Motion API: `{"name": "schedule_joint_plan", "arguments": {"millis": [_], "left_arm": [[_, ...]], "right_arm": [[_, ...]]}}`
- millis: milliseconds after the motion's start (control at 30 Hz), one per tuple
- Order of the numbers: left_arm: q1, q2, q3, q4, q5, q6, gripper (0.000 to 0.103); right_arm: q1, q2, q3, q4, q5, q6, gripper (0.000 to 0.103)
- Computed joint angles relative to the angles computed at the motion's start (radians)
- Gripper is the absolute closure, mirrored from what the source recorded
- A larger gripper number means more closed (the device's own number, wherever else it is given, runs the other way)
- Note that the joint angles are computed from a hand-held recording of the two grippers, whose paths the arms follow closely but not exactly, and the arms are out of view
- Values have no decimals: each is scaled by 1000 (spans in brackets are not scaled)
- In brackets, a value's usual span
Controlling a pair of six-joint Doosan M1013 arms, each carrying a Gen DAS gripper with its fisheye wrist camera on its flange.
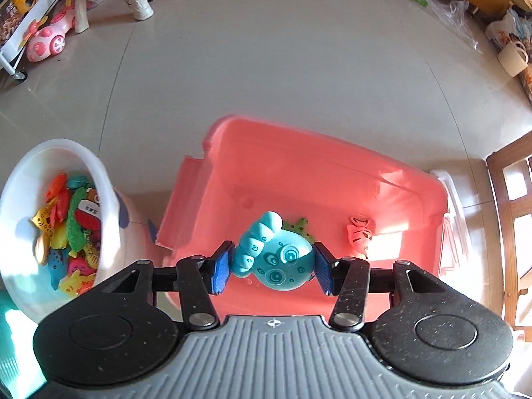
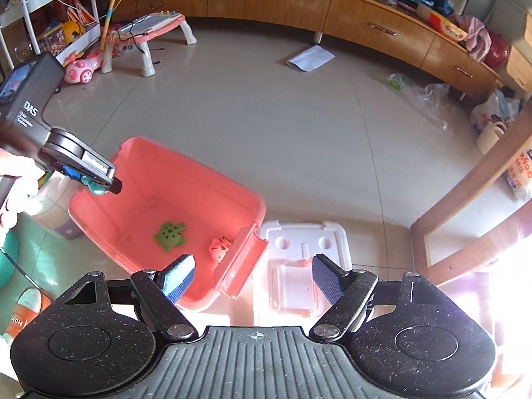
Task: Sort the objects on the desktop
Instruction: 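Carry the teal octopus with the left tool over the pink box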
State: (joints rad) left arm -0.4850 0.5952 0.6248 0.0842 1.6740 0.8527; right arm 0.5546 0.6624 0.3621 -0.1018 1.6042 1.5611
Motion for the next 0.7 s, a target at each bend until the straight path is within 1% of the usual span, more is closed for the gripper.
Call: {"name": "schedule_joint_plan", "arguments": {"millis": [100,200,400,567,700], "left_arm": [[-6,41,-36,-24,19,55,51],[-13,90,-94,-40,52,106,51],[-24,203,-235,-99,152,235,51],[-33,248,-270,-114,190,287,51],[-28,271,-284,-123,228,296,51]], "right_arm": [[-9,-17,39,4,-12,10,28],[-20,-21,50,10,-3,7,28],[-39,-23,60,17,14,26,28],[-49,-2,28,23,36,9,28],[-52,14,-1,34,45,2,28]]}}
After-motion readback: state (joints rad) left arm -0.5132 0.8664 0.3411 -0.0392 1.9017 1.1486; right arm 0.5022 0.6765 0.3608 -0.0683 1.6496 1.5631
